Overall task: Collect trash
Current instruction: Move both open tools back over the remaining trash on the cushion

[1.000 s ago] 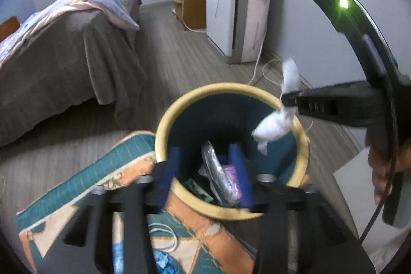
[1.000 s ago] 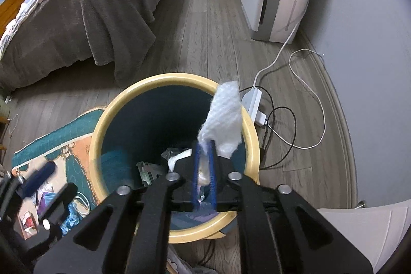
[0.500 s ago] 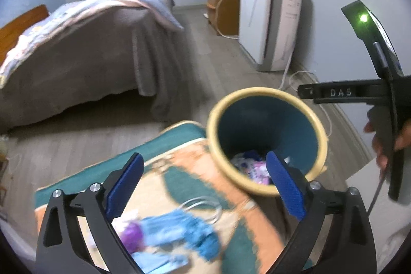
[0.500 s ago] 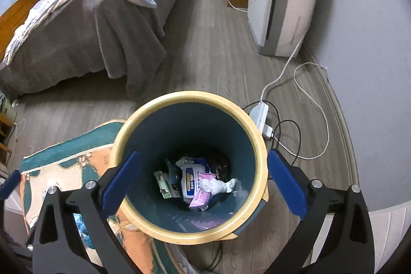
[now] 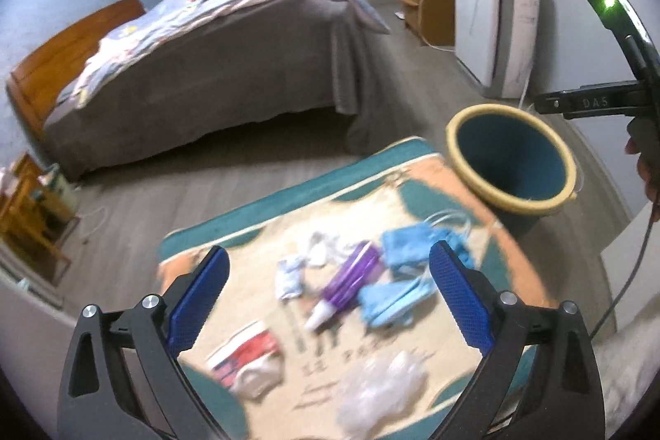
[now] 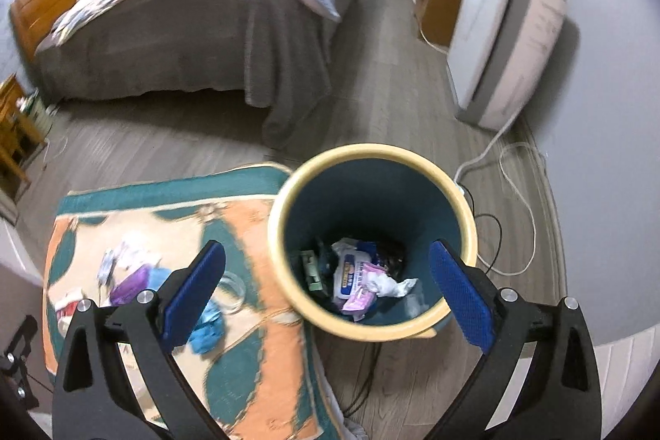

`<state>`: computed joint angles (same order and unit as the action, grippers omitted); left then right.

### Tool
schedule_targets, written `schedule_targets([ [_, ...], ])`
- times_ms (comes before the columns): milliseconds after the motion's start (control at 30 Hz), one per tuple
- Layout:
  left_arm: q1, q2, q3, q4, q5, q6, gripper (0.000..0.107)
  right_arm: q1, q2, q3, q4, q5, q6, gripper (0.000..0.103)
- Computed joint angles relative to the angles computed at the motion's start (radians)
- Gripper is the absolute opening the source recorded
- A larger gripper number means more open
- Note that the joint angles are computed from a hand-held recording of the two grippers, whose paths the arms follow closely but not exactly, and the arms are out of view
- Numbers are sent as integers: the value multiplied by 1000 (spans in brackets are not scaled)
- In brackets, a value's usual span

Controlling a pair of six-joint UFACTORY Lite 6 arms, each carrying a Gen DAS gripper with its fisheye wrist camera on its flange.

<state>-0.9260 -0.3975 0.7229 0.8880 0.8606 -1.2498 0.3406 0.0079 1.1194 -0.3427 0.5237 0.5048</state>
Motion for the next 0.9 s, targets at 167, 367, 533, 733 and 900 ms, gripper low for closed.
schedule_targets([
  [167, -69, -259, -152, -22, 115, -37, 97, 159, -71, -70, -80, 22, 180, 97],
  [367, -37, -500, -290, -75, 190, 35, 97, 356, 14, -32, -213, 91, 375, 97],
  [533, 204, -698, -377, -216, 118, 261, 97, 458, 92, -11, -272, 136, 482, 97],
  [733, 483, -834, -425, -372, 85, 560, 97, 555, 149, -23, -238, 108, 581, 97],
  [900, 650, -908, -430, -497, 72, 768, 97, 635, 270, 33, -224, 106, 628, 97],
])
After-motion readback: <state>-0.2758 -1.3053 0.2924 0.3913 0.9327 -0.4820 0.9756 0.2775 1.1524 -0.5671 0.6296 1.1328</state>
